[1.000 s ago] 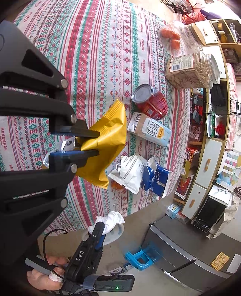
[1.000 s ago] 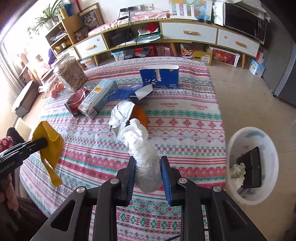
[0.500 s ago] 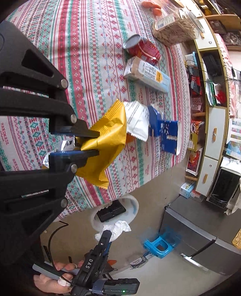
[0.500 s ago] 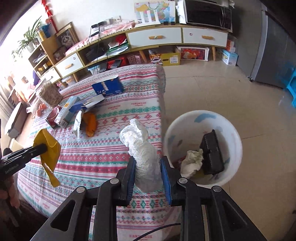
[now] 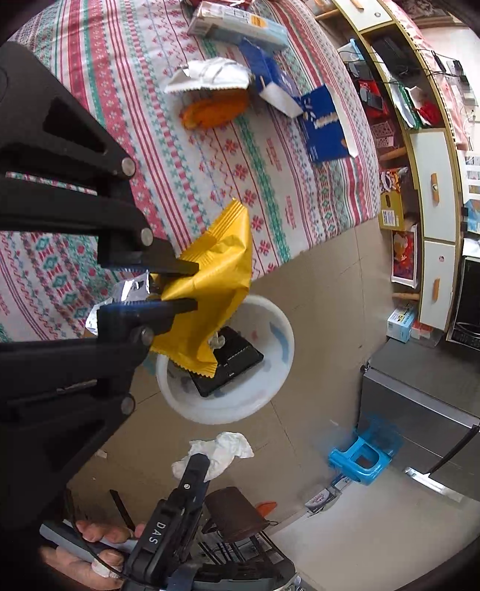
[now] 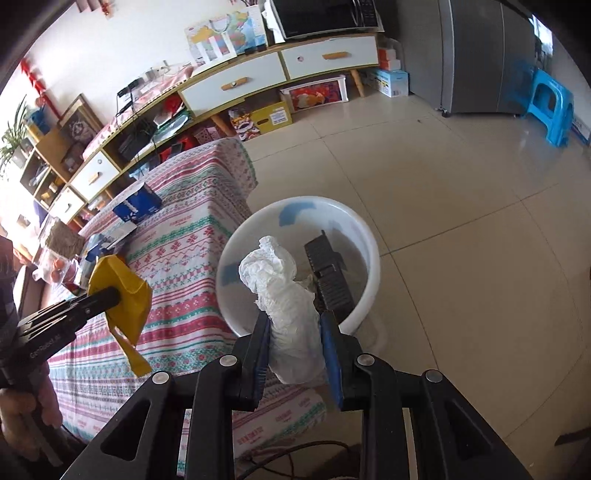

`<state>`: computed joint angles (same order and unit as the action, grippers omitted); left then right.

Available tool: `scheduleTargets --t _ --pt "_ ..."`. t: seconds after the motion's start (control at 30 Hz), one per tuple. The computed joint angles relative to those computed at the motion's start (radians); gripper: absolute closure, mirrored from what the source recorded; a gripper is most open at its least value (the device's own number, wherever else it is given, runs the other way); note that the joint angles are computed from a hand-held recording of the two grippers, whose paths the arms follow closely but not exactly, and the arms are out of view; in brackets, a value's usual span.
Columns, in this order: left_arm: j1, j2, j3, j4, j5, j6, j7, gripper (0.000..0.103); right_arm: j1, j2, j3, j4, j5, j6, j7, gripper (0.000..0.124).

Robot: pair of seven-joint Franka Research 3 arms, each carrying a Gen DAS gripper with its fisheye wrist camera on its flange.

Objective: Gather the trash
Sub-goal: 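Carry the wrapper and plastic bag over the white bucket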

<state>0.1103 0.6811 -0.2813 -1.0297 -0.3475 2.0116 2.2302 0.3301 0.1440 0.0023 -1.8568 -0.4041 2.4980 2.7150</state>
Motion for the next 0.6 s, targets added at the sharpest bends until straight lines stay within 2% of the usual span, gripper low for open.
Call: scheduleTargets --t 0.23,0.43,0.5,0.6 --pt "-0.077 0.072 -0.001 0.075 0.046 0.025 -0.067 0.089 -0.017 -0.012 -0.001 -0.027 0.022 0.004 -0.006 0.096" --pt "-0.103 0.092 -0.007 0.073 0.075 0.079 -0.084 0.088 -0.015 0.001 -0.003 -0.010 0.016 -0.001 -0.011 0.095" --pt "-0.103 0.091 -0.014 0.061 0.076 0.100 -0.076 0.086 -0.013 0.006 -0.005 -0.005 0.017 0.000 -0.009 0.095" --pt "-0.101 0.075 -0.015 0.026 0.077 0.148 -0.072 0.068 -0.012 0.002 -0.008 -0.009 0.014 -0.003 -0.004 0.095"
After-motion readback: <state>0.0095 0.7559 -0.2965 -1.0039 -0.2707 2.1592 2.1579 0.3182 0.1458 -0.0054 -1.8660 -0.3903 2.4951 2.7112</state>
